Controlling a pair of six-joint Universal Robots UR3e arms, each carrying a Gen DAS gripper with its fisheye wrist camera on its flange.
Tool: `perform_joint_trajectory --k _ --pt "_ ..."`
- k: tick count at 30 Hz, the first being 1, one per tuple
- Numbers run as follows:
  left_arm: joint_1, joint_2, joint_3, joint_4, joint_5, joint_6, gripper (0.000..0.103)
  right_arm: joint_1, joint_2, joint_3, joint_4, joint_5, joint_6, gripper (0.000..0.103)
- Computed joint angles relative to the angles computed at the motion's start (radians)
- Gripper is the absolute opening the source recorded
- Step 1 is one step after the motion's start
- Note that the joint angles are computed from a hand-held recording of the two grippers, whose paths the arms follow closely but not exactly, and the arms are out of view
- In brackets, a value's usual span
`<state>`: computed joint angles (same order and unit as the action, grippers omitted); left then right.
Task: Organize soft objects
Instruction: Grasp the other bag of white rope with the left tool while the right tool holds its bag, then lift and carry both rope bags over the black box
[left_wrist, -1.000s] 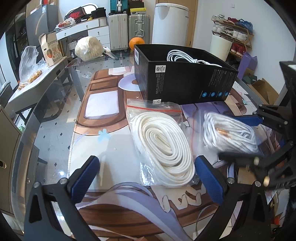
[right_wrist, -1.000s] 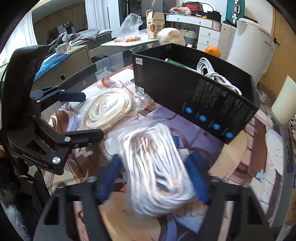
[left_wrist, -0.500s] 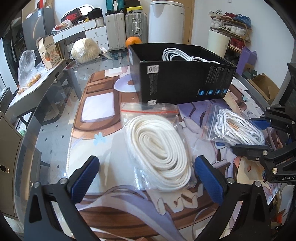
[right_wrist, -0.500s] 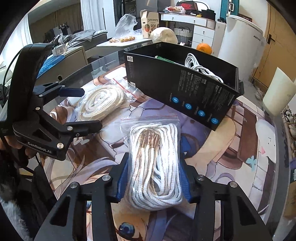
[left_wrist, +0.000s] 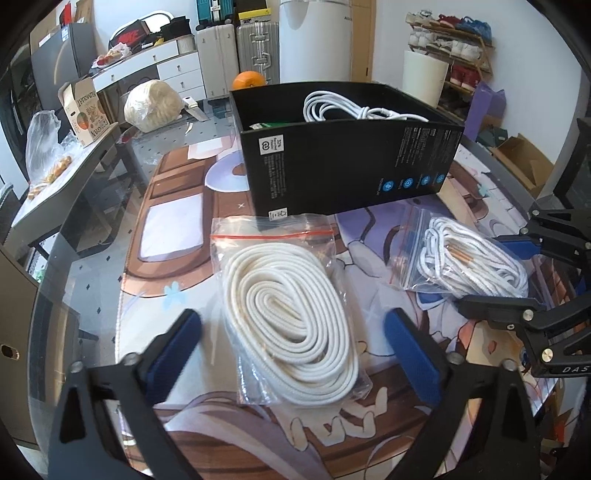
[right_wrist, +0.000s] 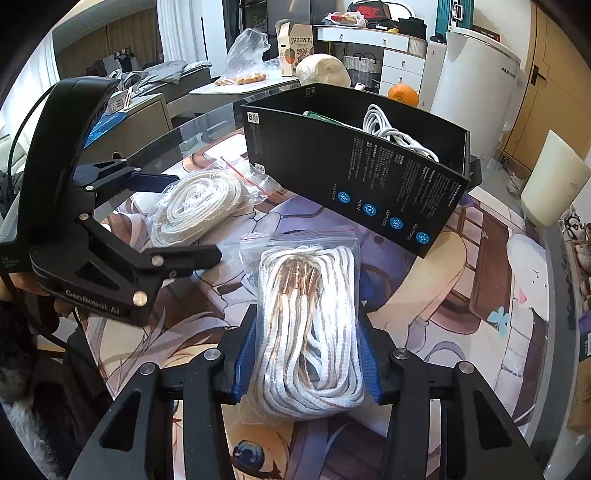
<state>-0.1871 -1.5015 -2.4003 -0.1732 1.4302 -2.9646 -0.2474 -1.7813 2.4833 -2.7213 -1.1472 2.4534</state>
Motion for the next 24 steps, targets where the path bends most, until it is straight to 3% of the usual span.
perform_joint_trajectory --k 4,6,9,17,24 --pt "0.009 0.011 -0.027 0.037 -0.029 0.024 0.076 0.002 0.003 -0.001 -0.003 -0.003 0.001 0.048" --pt "0.014 0.022 -0.041 0.051 -0.041 0.032 0.054 0.006 0.003 -0.001 -0.006 -0.005 0.004 0.048" --pt "0.025 0.046 -0.071 0.067 -0.062 0.046 0.045 0.011 0.003 0.002 -0.014 -0.008 0.007 0.048" --pt "0.043 0.093 -0.123 0.092 -0.111 0.06 0.042 -0.012 -0.034 0.015 0.012 0.019 -0.008 0.047" --pt "0.107 0.228 -0.169 0.057 -0.204 0.059 0.042 -0.093 -0.189 0.035 0.131 0.102 -0.055 0.047"
